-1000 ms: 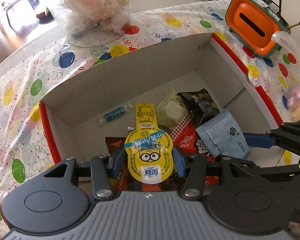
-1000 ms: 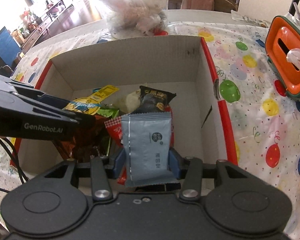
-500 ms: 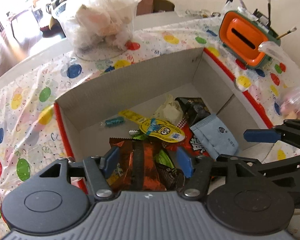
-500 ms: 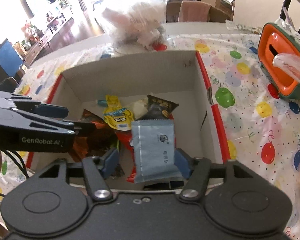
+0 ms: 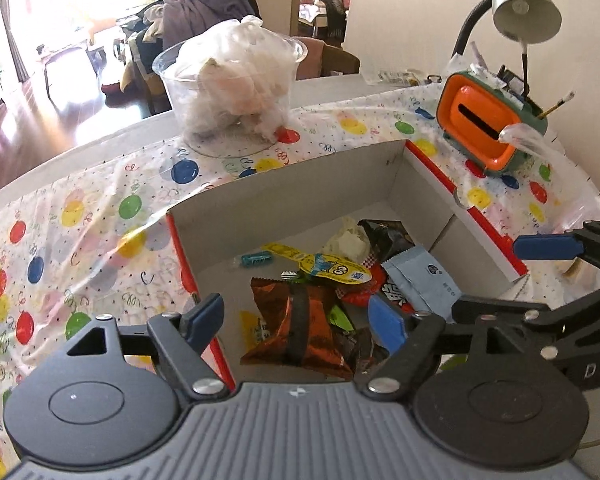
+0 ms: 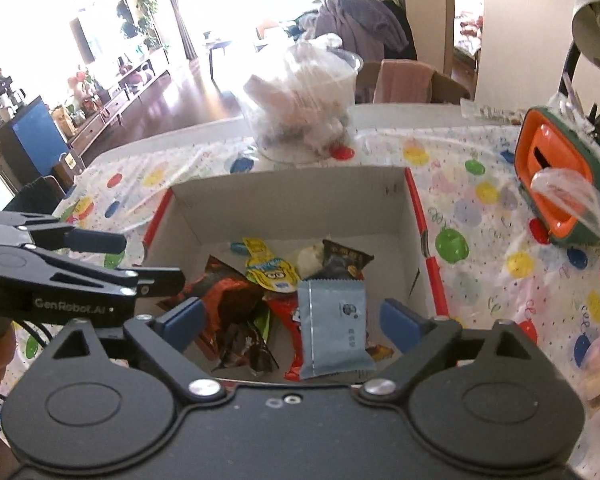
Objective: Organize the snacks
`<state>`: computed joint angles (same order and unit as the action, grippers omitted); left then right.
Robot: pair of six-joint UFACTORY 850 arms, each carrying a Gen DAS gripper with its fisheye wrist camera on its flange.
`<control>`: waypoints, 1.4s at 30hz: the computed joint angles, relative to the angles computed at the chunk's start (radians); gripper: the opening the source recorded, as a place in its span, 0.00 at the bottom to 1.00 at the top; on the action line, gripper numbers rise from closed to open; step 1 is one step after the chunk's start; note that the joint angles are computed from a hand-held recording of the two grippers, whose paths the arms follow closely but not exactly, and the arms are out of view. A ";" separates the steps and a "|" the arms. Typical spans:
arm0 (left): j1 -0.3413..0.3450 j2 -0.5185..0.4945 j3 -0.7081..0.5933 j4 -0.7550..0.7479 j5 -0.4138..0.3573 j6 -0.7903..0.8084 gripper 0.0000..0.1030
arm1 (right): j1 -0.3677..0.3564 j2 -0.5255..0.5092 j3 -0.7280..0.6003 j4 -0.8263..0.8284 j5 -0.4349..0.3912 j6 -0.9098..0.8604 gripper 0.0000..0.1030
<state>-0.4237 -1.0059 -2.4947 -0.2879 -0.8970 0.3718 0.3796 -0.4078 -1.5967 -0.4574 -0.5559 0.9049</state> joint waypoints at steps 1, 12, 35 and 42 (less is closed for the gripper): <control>0.003 0.020 0.032 -0.012 0.014 0.008 0.77 | 0.003 0.005 0.005 -0.022 0.003 0.019 0.95; 0.032 0.207 0.320 -0.174 0.150 0.148 0.87 | 0.027 0.077 0.088 -0.206 0.069 0.189 1.00; 0.030 0.399 0.612 -0.265 0.367 0.239 1.00 | 0.067 0.172 0.221 -0.626 0.137 0.614 1.00; 0.023 0.434 0.659 -0.268 0.400 0.227 1.00 | 0.082 0.193 0.245 -0.711 0.135 0.687 1.00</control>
<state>-0.4006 -0.5717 -1.8355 -0.5558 -0.4972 0.5992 0.4619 -0.2147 -1.3517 -1.1688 -0.4213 1.5921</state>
